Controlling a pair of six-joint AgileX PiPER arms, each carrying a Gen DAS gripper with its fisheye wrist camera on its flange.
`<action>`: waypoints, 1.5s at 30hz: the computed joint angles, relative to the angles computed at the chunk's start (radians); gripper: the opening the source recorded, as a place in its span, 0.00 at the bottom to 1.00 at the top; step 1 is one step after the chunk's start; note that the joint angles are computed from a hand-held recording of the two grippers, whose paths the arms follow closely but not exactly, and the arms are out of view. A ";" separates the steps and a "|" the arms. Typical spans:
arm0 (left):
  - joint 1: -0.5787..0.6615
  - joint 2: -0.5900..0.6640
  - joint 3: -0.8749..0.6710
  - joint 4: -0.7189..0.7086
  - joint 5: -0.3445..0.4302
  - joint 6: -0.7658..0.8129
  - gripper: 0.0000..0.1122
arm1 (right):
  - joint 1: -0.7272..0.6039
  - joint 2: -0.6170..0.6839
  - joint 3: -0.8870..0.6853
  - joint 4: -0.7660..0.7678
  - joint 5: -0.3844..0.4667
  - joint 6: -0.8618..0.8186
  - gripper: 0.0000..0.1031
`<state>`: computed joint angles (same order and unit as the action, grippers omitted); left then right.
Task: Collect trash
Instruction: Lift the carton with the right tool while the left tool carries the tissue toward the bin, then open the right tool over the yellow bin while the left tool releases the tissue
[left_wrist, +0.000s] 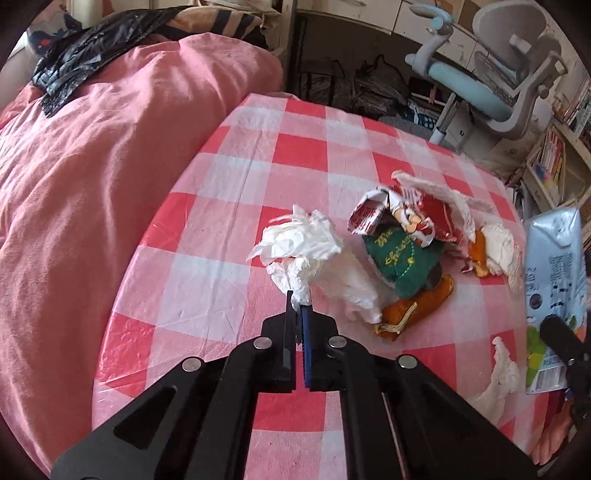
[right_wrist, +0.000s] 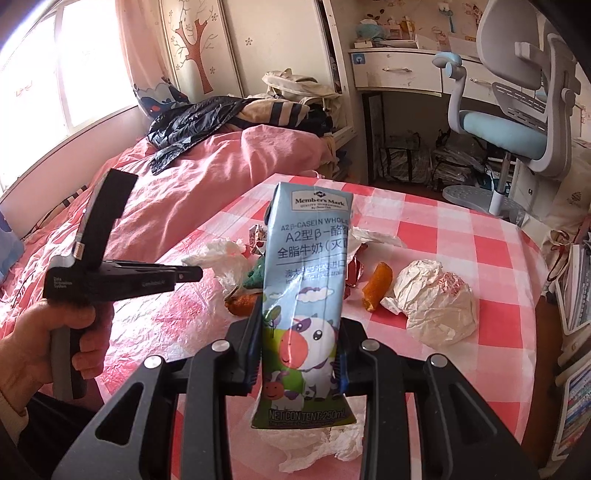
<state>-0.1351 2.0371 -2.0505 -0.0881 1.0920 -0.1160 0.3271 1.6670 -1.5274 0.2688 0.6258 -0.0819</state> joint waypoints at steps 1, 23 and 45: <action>0.008 -0.016 0.009 -0.020 -0.010 0.001 0.02 | 0.001 -0.004 0.003 -0.002 -0.003 0.002 0.31; 0.157 -0.322 0.304 -0.333 -0.127 0.198 0.02 | -0.002 -0.145 0.118 -0.014 -0.071 0.022 0.31; -0.498 -0.443 0.238 -0.154 -0.029 0.129 0.02 | -0.474 -0.768 0.593 0.021 0.159 -0.122 0.31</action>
<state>-0.6328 1.5939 -1.8124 -0.2418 1.0633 0.0135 -0.1468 0.8992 -0.9341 0.2900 0.7847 -0.2034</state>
